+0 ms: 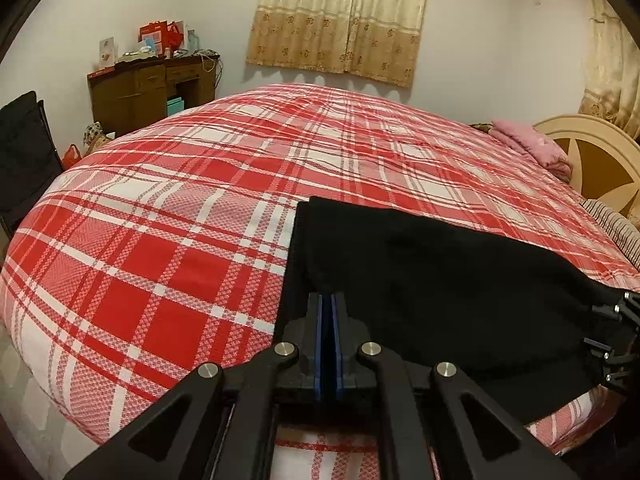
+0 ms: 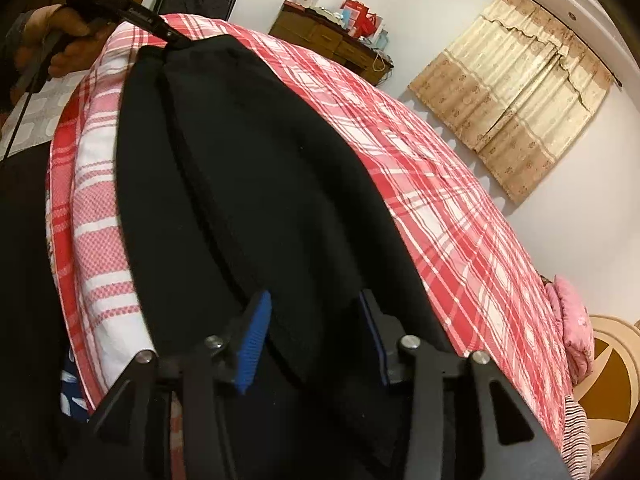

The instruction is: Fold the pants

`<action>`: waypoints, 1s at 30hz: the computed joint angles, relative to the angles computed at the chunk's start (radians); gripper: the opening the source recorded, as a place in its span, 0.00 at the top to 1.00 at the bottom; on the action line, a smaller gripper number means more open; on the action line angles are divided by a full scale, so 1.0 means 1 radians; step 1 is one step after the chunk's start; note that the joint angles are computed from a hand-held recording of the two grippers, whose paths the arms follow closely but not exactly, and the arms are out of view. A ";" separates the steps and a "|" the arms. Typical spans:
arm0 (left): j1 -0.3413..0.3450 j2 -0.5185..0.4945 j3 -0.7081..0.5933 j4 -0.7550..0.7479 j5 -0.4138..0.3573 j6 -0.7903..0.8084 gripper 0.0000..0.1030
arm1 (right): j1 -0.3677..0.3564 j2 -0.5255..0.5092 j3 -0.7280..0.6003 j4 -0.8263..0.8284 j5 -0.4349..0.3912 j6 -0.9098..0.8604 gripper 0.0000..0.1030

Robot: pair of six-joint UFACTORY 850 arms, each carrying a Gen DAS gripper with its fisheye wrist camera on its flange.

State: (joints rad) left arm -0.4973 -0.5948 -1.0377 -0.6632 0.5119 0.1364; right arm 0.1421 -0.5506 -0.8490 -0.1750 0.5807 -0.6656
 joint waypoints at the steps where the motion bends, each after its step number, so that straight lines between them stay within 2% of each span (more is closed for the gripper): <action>1: 0.002 0.000 -0.003 -0.013 -0.009 0.006 0.95 | -0.001 -0.002 -0.005 -0.019 -0.008 0.023 0.65; 5: 0.005 0.006 0.005 -0.007 -0.012 -0.011 0.91 | 0.011 -0.002 0.005 0.018 0.015 -0.021 0.68; 7: -0.001 0.007 0.005 -0.030 -0.010 0.016 0.78 | 0.011 -0.002 0.008 0.023 0.023 -0.031 0.67; 8: -0.007 0.010 0.006 -0.047 -0.006 0.037 0.57 | 0.011 -0.002 0.006 0.021 0.021 -0.025 0.66; 9: -0.018 0.012 0.006 -0.106 0.013 0.096 0.31 | 0.010 -0.001 0.006 0.017 0.017 -0.013 0.66; 10: -0.028 0.015 0.011 -0.139 0.045 0.128 0.23 | 0.010 -0.001 0.005 0.016 0.016 -0.004 0.64; 11: -0.037 0.022 0.024 -0.131 0.083 0.121 0.20 | 0.011 0.000 0.007 0.023 0.020 -0.005 0.61; 13: -0.033 0.030 0.030 -0.083 0.079 0.093 0.20 | 0.013 0.000 0.010 0.040 0.033 -0.018 0.60; 15: -0.039 0.021 0.011 -0.155 0.071 0.166 0.21 | 0.012 0.000 0.011 0.032 0.033 -0.009 0.60; 19: -0.043 -0.014 -0.025 -0.202 0.055 0.235 0.22 | 0.012 -0.009 0.002 0.032 0.037 -0.009 0.62; 21: -0.037 -0.037 -0.054 -0.250 0.013 0.296 0.52 | 0.020 -0.013 0.001 0.048 0.048 -0.025 0.62; 23: -0.040 -0.042 -0.056 -0.269 0.027 0.314 0.54 | 0.025 -0.018 -0.002 0.059 0.053 -0.032 0.65; 24: -0.043 -0.039 -0.051 -0.265 0.041 0.320 0.64 | 0.025 -0.019 -0.006 0.049 0.047 -0.019 0.70; 25: -0.050 -0.037 -0.053 -0.295 0.050 0.364 0.67 | 0.025 -0.020 -0.010 0.040 0.040 -0.006 0.74; 27: -0.058 -0.028 -0.048 -0.306 0.068 0.400 0.78 | 0.031 -0.023 -0.013 0.053 0.038 -0.019 0.93; 30: -0.057 -0.010 -0.045 -0.297 0.045 0.415 0.79 | 0.027 -0.013 -0.004 0.015 0.040 0.011 0.96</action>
State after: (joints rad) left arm -0.5547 -0.6045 -1.0827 -0.9598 0.5569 0.5517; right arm 0.1689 -0.5633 -0.8526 -0.1603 0.6204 -0.6544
